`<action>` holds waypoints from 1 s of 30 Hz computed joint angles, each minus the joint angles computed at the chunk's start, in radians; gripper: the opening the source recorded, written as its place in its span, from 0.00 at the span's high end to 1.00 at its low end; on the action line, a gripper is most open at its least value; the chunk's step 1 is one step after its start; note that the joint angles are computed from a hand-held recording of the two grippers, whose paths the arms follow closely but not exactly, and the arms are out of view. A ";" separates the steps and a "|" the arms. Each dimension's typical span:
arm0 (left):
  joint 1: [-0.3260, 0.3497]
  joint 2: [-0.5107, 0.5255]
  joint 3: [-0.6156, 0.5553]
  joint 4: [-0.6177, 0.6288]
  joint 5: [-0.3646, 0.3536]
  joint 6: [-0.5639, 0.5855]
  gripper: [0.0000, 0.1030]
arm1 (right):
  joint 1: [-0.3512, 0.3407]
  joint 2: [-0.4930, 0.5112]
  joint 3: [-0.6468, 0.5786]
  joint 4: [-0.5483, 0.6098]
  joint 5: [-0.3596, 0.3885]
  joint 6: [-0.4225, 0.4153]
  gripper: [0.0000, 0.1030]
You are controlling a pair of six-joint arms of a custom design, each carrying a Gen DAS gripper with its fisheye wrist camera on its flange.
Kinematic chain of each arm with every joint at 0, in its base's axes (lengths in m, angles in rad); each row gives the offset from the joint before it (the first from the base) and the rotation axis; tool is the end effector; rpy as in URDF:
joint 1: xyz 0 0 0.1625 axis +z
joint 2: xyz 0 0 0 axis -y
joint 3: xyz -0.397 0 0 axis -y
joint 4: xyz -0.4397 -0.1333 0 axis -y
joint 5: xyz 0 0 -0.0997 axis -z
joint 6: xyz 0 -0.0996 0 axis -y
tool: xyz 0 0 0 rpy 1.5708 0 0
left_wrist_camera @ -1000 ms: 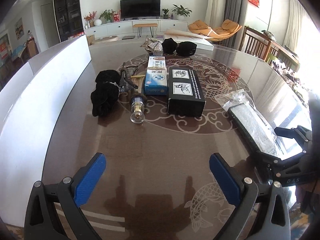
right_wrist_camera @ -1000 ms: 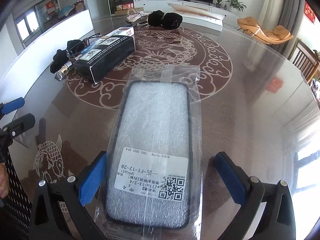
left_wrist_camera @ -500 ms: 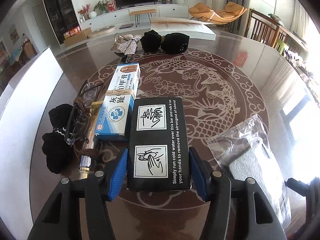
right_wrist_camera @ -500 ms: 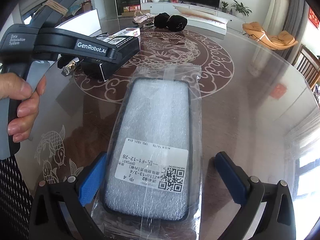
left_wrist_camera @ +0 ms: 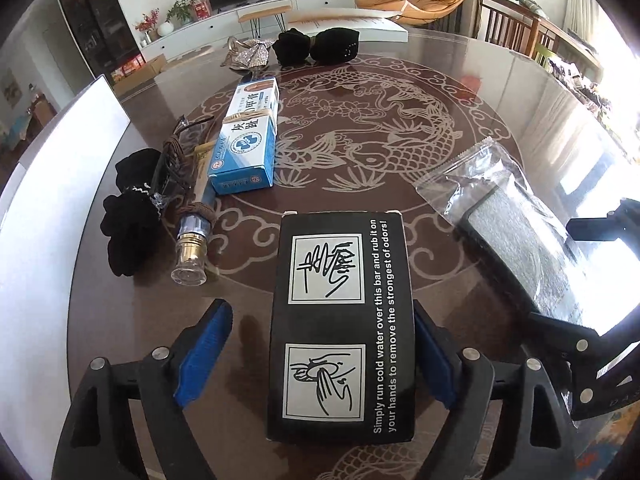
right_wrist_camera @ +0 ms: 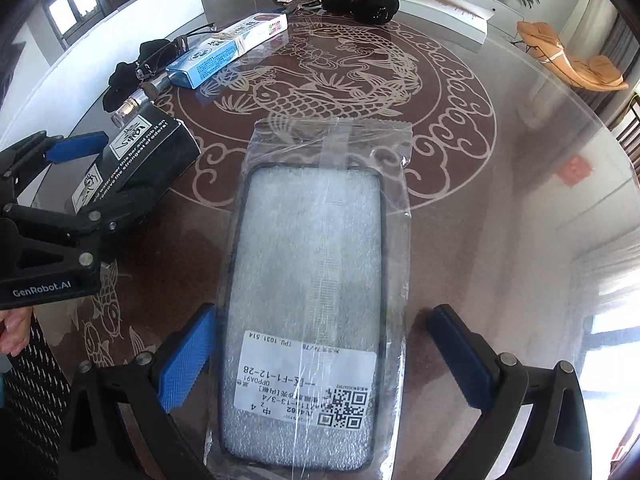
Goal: Organize objects
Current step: 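Grasp the black soap box with the left tool while the right tool holds the phone case, then release the soap box and phone case into the white box with both tools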
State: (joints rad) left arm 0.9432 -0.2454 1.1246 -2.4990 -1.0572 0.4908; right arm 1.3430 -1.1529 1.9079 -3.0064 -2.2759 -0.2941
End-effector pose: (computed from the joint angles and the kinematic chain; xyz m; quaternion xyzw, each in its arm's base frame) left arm -0.3043 -0.7298 -0.1615 0.5077 0.8229 -0.0410 0.2517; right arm -0.0700 -0.6064 0.2278 -0.0859 -0.8880 0.2187 0.3953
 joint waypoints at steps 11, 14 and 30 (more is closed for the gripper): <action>0.067 -0.222 0.151 -0.055 -0.199 -0.143 0.44 | 0.016 -0.119 0.065 -0.014 0.198 0.058 0.26; 0.086 -0.275 0.119 -0.066 -0.209 -0.157 0.44 | 0.077 -0.091 -0.008 -0.002 0.244 0.064 0.26; 0.264 0.070 -0.771 0.331 0.205 -0.248 0.41 | 0.307 0.755 -1.180 0.485 0.562 0.099 0.22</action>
